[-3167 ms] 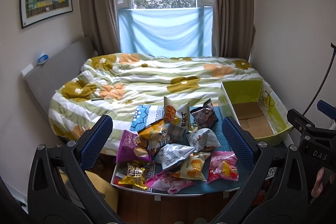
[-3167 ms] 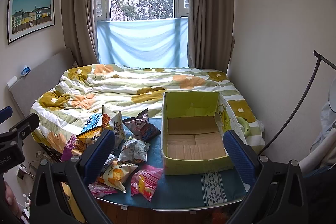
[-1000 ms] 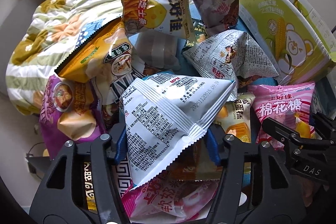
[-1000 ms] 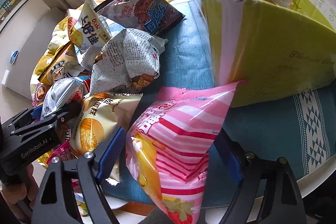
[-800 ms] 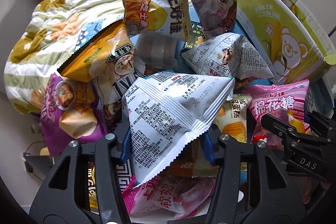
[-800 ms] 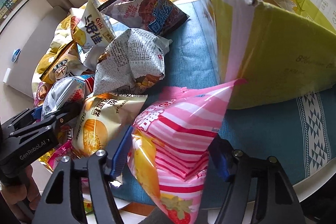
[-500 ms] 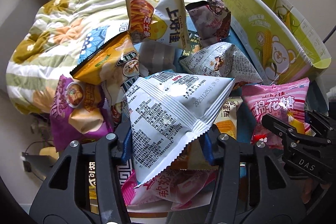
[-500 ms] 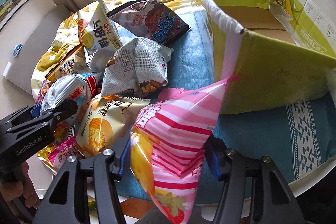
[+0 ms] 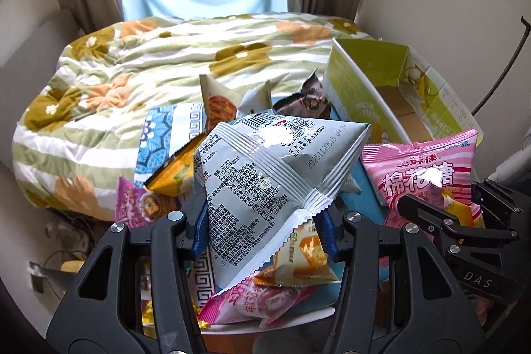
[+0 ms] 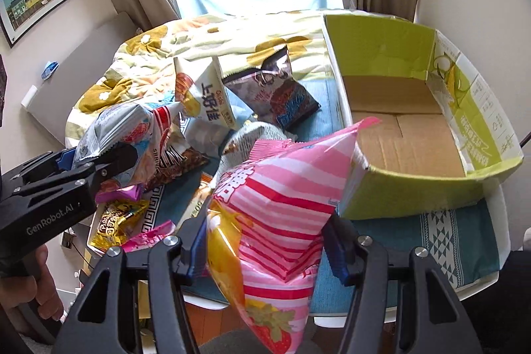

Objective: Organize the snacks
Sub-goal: 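Carry both bags over the cardboard box and open both tools to drop them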

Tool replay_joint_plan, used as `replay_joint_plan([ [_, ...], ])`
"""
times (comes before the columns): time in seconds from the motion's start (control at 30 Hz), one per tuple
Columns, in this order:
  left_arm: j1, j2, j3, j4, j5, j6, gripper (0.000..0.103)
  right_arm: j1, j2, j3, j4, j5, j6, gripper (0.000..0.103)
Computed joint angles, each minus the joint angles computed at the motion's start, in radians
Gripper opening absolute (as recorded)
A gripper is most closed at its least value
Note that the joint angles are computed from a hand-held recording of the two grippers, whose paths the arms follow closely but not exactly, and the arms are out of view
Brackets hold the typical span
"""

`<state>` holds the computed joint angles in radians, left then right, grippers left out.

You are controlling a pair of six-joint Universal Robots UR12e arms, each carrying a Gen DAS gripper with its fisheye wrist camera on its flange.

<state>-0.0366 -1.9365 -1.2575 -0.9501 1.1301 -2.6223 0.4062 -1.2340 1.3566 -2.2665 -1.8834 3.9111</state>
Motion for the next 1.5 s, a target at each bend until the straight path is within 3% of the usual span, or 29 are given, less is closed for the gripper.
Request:
replay_joint_plan([
  [0.23, -0.035, -0.052, 0.113, 0.001, -0.064, -0.008, 0.048, -0.021, -0.026, -0.017, -0.018, -0.080, 0.025, 0.054],
  [0.43, -0.103, -0.108, 0.210, 0.028, -0.062, -0.053, 0.048, -0.074, -0.061, -0.003, -0.009, -0.117, -0.011, 0.054],
  [0.7, -0.224, -0.227, 0.392, -0.053, 0.014, -0.129, 0.048, -0.186, -0.118, 0.069, -0.050, -0.051, -0.093, 0.054],
  [0.93, -0.313, -0.342, 0.543, -0.136, 0.123, -0.170, 0.048, -0.298, -0.155, 0.128, -0.082, 0.076, -0.182, 0.055],
  [1.0, -0.329, -0.368, 0.577, -0.160, 0.154, -0.184, 0.056, -0.325, -0.158, 0.135, -0.074, 0.117, -0.206, 0.055],
  [1.07, -0.342, -0.391, 0.606, -0.179, 0.199, -0.209, 0.094, -0.349, -0.158, 0.137, -0.062, 0.157, -0.226, 0.055],
  [1.1, -0.342, -0.388, 0.592, -0.165, 0.209, -0.224, 0.101, -0.360, -0.156, 0.139, -0.058, 0.177, -0.237, 0.055],
  [1.33, -0.327, -0.364, 0.551, -0.203, 0.217, -0.254, 0.102, -0.402, -0.148, 0.152, -0.029, 0.273, -0.268, 0.054],
  [1.5, -0.310, -0.328, 0.495, -0.188, 0.228, -0.263, 0.102, -0.408, -0.141, 0.144, -0.005, 0.289, -0.283, 0.054],
])
